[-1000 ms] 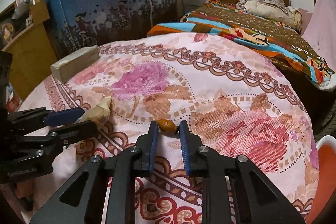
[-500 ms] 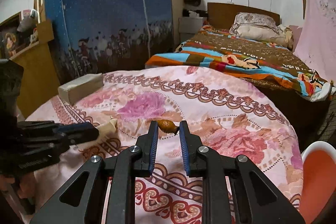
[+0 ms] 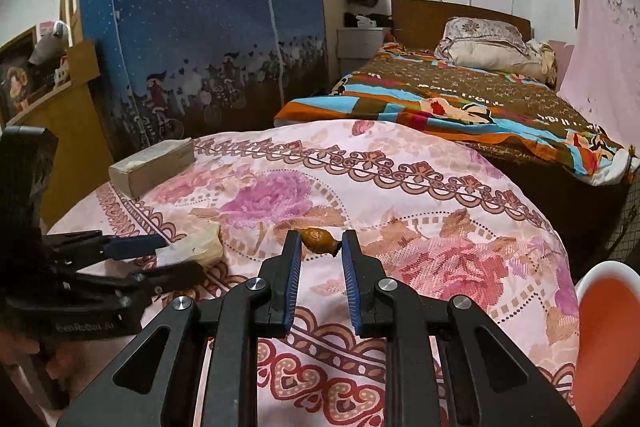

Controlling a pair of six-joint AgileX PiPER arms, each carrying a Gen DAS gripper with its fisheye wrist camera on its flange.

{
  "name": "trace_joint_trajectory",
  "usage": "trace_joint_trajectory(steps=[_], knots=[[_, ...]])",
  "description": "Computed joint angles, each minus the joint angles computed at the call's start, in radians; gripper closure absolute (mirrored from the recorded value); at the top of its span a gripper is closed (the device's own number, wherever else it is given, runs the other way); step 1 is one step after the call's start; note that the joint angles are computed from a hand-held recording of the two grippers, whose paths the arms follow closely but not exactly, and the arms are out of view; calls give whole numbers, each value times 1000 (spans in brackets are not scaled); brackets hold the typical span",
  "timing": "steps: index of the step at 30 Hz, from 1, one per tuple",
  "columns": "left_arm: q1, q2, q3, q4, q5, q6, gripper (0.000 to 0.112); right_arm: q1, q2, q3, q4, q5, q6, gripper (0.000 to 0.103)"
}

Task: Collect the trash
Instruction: 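Grasp the white printed sachet with the left tool while the right tool grasps the small brown item, then lift both held items and carry them over the orange basin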

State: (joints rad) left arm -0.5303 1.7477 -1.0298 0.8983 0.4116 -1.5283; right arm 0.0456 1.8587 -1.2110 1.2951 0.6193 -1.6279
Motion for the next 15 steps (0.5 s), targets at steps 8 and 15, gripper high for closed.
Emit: trace_joint_trajectory(steps=[8, 15], knots=[[0, 8, -16, -74, -24, 122, 84, -1, 2, -2, -3, -2, 7, 85], [-14, -18, 15, 44, -68, 24, 112, -10, -6, 10, 26, 6, -17, 85]])
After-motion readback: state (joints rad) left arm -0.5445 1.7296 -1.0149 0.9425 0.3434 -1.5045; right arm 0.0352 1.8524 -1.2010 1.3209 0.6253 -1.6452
